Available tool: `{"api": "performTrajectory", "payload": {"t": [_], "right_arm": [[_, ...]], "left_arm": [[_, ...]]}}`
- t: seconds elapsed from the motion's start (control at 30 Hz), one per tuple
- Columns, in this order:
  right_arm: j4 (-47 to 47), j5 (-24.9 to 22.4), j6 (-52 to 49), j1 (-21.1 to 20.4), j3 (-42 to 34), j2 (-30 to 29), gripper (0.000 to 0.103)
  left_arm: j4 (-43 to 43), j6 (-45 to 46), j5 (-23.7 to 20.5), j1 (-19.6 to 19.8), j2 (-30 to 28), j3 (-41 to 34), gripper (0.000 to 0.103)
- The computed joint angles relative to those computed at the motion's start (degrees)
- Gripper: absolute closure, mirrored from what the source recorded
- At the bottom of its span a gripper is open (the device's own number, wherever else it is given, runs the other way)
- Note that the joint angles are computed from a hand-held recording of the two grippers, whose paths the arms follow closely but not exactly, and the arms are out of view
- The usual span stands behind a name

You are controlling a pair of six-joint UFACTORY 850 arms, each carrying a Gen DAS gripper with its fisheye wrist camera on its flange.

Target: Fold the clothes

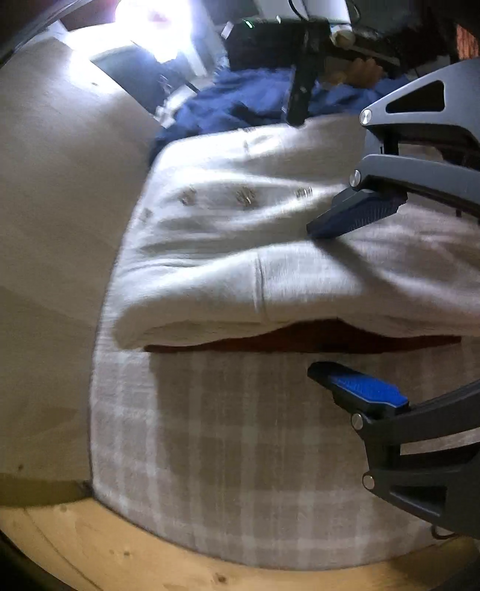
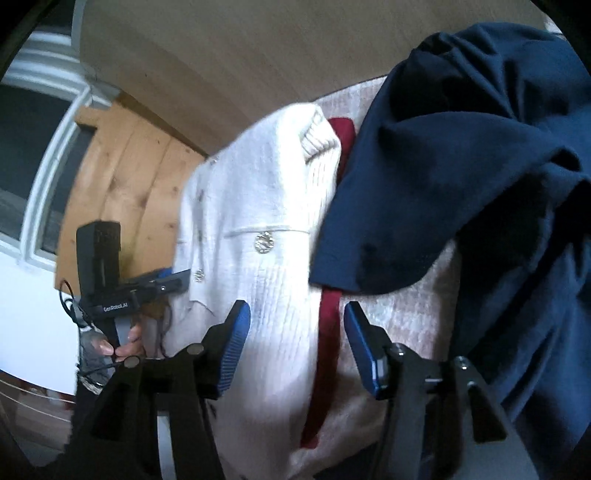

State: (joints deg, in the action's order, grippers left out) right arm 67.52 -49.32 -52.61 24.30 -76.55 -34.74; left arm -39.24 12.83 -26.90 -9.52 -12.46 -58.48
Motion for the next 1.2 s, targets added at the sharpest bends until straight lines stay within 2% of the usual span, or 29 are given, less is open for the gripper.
{"api": "performTrajectory", "payload": {"t": [0.07,0.2,0.27,0.33,0.47,0.5,0.57,0.6,0.63,0.67,0.73,0.8,0.83,0.9,0.97,1.07,1.13,1.17,1.2], "right_arm": [[-0.3,-0.1,-0.5,0.0,0.5,0.4,0.051],[0.9,1.7,-1.1,-0.1,2.5,1.9,0.051],[-3.0,4.6,-0.2,1.1,2.4,2.4,0.051],[-6.1,6.1,0.4,2.1,1.8,2.0,0.051],[-8.4,7.4,-0.9,3.3,0.6,1.2,0.048],[-9.1,7.6,-1.4,3.8,0.1,0.9,0.047],[-9.3,6.8,-3.5,3.8,-0.2,0.7,0.046],[-9.2,6.1,-4.4,3.6,-0.3,0.5,0.05],[-8.6,4.8,-4.6,3.4,-1.0,-0.2,0.057],[-7.5,3.4,-4.4,3.3,-2.0,-1.2,0.059],[-5.9,2.0,-5.0,3.1,-2.7,-2.2,0.064],[-4.3,1.5,-6.0,3.0,-2.5,-2.4,0.068],[-3.4,1.3,-6.5,2.9,-2.3,-2.5,0.069],[-2.4,1.6,-6.7,3.1,-2.0,-2.2,0.072],[-2.3,3.0,-6.6,3.9,-1.8,-1.8,0.073],[-2.1,5.5,-8.0,4.7,-0.7,-0.4,0.075],[-2.8,4.1,-6.6,4.3,-1.4,-1.1,0.074],[-3.2,3.3,-5.6,4.1,-2.0,-1.6,0.073],[-3.6,2.3,-4.4,3.8,-2.6,-2.1,0.066]], "left_arm": [[-2.9,2.8,-0.1,0.0,1.2,0.6,0.037],[8.7,-5.8,0.0,-2.6,0.1,-0.9,0.035],[12.3,-9.1,-0.6,-3.5,-1.3,-1.8,0.035],[13.6,-10.6,-1.3,-4.0,-3.0,-2.6,0.03],[15.1,-10.4,0.2,-5.5,-4.1,-3.2,0.016],[18.7,-13.3,0.9,-6.6,-4.4,-3.5,0.01],[25.2,-18.7,1.8,-8.5,-5.0,-3.9,0.005],[26.0,-19.3,2.0,-9.0,-5.2,-4.1,0.006],[26.9,-20.0,2.3,-9.5,-5.3,-4.3,0.007],[27.6,-20.6,2.5,-10.0,-5.5,-4.4,0.009],[26.0,-19.2,3.8,-10.3,-5.2,-4.0,0.023],[21.3,-15.4,4.8,-10.3,-4.7,-3.4,0.042],[19.6,-14.6,5.4,-10.2,-4.5,-3.1,0.045],[15.7,-12.5,6.6,-10.1,-4.2,-2.5,0.057],[14.7,-12.8,7.4,-10.4,-4.1,-2.1,0.058],[20.2,-17.6,8.1,-11.3,-4.0,-2.4,0.06],[20.3,-17.5,7.4,-10.5,-5.3,-4.4,0.052],[18.9,-16.1,7.1,-10.0,-4.7,-3.8,0.043],[15.1,-12.4,7.1,-9.3,-4.2,-3.2,0.035]]}}
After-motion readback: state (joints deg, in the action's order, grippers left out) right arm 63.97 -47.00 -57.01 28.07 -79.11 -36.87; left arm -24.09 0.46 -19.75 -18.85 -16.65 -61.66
